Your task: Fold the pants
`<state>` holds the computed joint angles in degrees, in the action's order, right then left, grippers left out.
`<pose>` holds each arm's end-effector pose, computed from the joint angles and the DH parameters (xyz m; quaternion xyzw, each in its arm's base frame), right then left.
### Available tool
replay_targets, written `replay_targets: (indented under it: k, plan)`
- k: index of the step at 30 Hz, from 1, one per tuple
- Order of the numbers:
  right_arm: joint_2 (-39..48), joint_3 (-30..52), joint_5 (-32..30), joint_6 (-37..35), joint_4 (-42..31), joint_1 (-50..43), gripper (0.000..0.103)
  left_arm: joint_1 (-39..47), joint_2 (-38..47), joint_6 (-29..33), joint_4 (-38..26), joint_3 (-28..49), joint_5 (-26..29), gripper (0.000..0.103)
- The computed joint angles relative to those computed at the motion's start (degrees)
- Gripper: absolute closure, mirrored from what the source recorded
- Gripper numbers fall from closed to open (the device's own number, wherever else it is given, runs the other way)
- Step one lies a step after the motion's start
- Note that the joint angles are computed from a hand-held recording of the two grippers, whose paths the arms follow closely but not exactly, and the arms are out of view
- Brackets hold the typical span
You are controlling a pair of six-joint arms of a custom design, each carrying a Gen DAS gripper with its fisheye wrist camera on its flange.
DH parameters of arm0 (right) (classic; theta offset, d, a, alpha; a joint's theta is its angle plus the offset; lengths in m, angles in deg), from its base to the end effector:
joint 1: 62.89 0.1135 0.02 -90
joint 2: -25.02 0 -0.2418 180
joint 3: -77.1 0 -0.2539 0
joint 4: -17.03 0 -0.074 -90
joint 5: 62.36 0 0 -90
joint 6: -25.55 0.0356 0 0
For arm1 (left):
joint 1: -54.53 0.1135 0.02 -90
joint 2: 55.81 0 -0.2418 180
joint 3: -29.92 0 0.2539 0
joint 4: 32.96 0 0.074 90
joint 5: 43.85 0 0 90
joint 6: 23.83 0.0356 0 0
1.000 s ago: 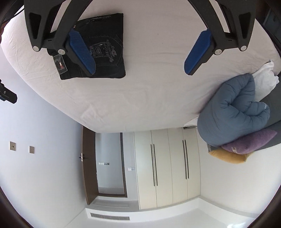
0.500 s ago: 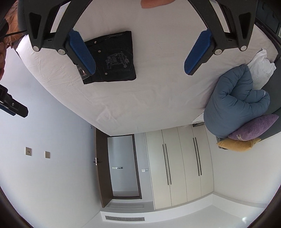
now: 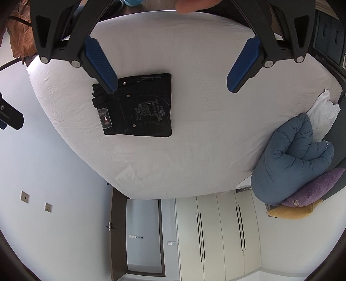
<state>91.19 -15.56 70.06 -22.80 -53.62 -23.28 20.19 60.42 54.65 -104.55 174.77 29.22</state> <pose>0.1881 0.1245 0.3501 0.1408 0.8722 -0.0474 0.4660 0.3599 -0.2333 0.3784 0.1219 0.9007 -0.0294 0.4160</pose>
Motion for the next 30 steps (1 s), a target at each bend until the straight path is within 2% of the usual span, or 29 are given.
replay_targets:
  k: [4, 10, 30]
  plan:
    - [1.8, -0.2, 1.5, 1.7, -1.4, 1.0, 0.002, 0.5, 0.7, -1.3, -1.1, 0.5, 0.7, 0.0]
    - [2.7, -2.2, -2.7, 3.5, 0.2, -2.1, 0.002, 1.0, 2.1, -2.2, -2.3, 1.0, 1.2, 0.0]
    - [4.7, -5.2, -7.0, 0.7, 5.0, -6.0, 0.002, 1.7, 3.9, -2.5, -3.5, 1.7, 3.0, 0.0]
